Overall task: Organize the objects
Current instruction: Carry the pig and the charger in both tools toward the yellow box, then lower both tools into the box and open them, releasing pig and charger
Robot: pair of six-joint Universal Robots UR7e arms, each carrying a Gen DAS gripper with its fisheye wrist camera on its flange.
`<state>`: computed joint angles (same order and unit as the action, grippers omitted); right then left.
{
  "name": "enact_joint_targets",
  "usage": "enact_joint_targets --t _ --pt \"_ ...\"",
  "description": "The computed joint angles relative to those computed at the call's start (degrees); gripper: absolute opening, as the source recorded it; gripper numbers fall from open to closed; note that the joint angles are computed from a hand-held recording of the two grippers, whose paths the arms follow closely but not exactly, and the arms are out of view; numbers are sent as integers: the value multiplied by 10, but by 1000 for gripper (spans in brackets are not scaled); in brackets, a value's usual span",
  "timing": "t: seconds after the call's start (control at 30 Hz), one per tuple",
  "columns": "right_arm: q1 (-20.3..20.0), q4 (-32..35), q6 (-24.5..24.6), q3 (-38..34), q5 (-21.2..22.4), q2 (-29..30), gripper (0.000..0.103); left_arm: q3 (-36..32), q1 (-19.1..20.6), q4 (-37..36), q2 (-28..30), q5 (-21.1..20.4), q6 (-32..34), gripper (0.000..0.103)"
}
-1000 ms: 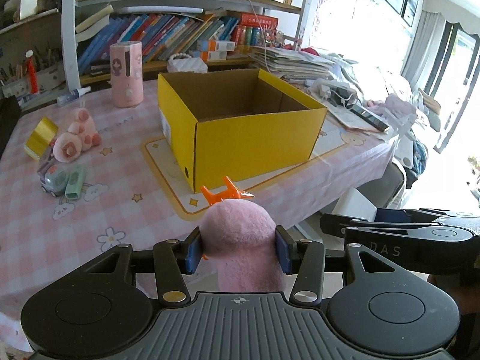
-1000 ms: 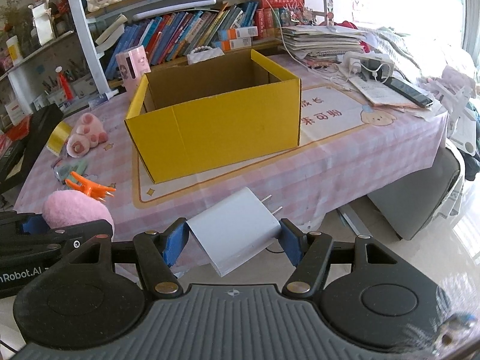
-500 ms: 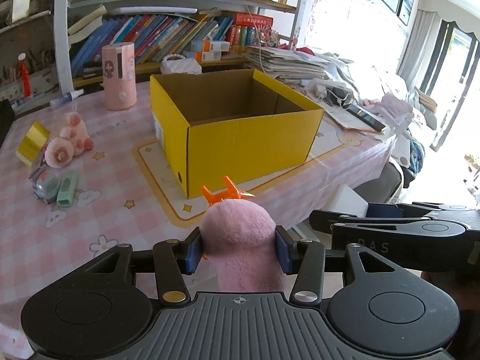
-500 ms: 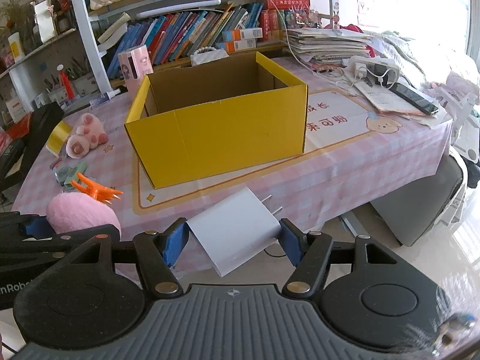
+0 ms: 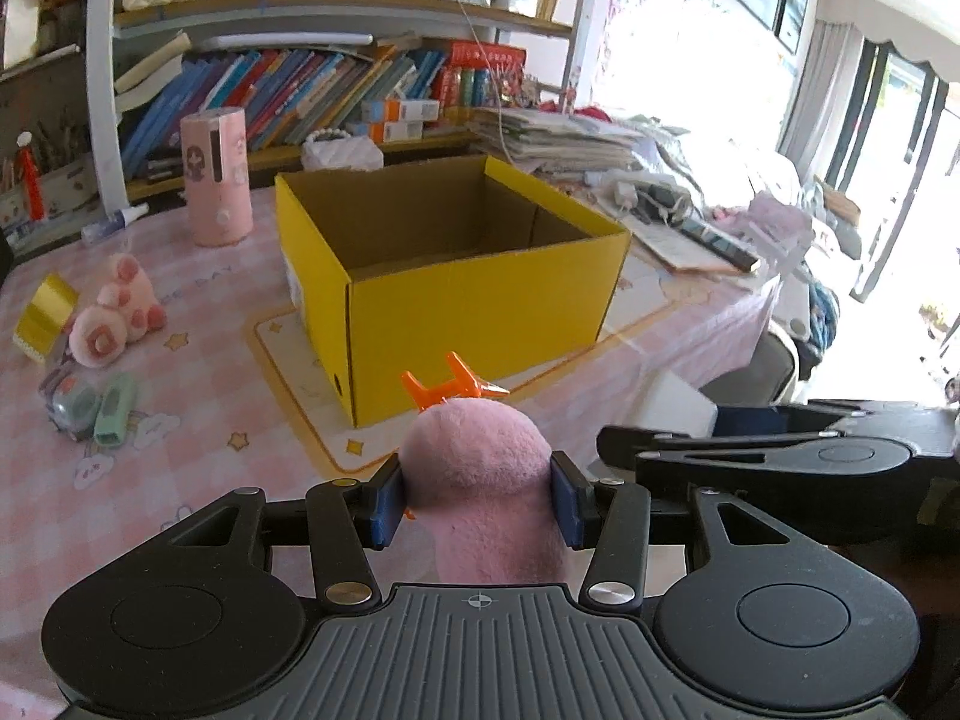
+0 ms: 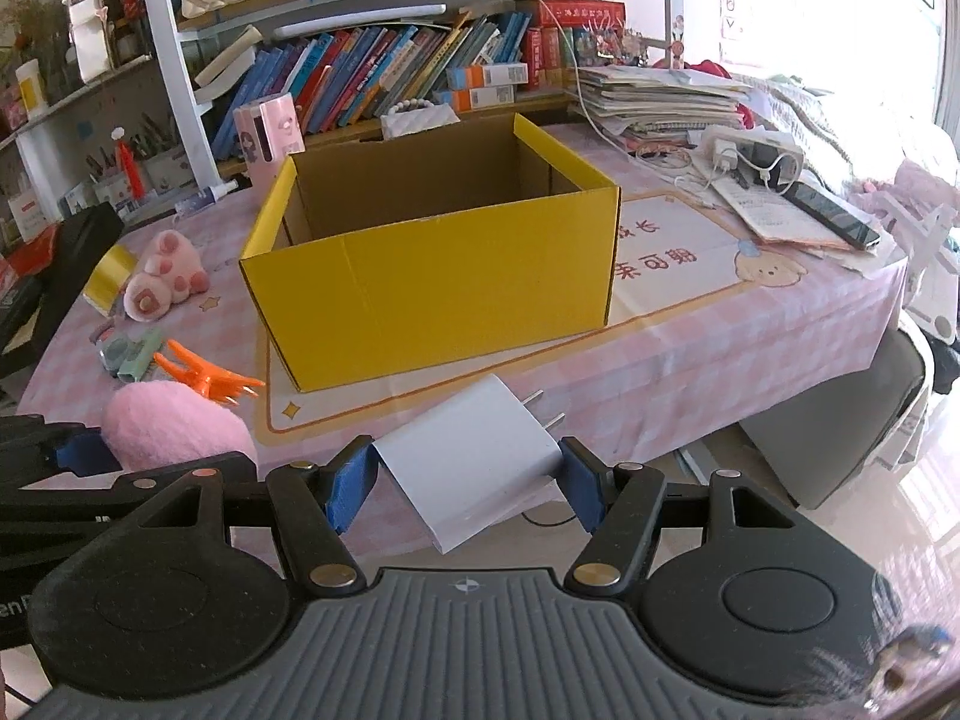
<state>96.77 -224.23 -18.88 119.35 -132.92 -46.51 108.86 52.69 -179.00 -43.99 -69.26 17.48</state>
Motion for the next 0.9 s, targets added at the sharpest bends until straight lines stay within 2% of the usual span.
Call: enact_joint_targets --t 0.1,0.3,0.53,0.7,0.9 --pt "0 -6 -9 -4 -4 3 63 -5 1 -9 4 -4 -3 47" --pt "-5 -40 -50 -16 20 -2 63 -26 -2 -40 17 -15 5 47" --pt "-21 -27 -120 -67 77 -22 63 -109 -3 -54 64 -13 9 47" --pt "-45 21 -145 -121 125 -40 63 -185 -3 -47 114 3 12 47" --pt "-76 114 -162 -197 172 -42 63 -284 -1 17 179 41 2 47"
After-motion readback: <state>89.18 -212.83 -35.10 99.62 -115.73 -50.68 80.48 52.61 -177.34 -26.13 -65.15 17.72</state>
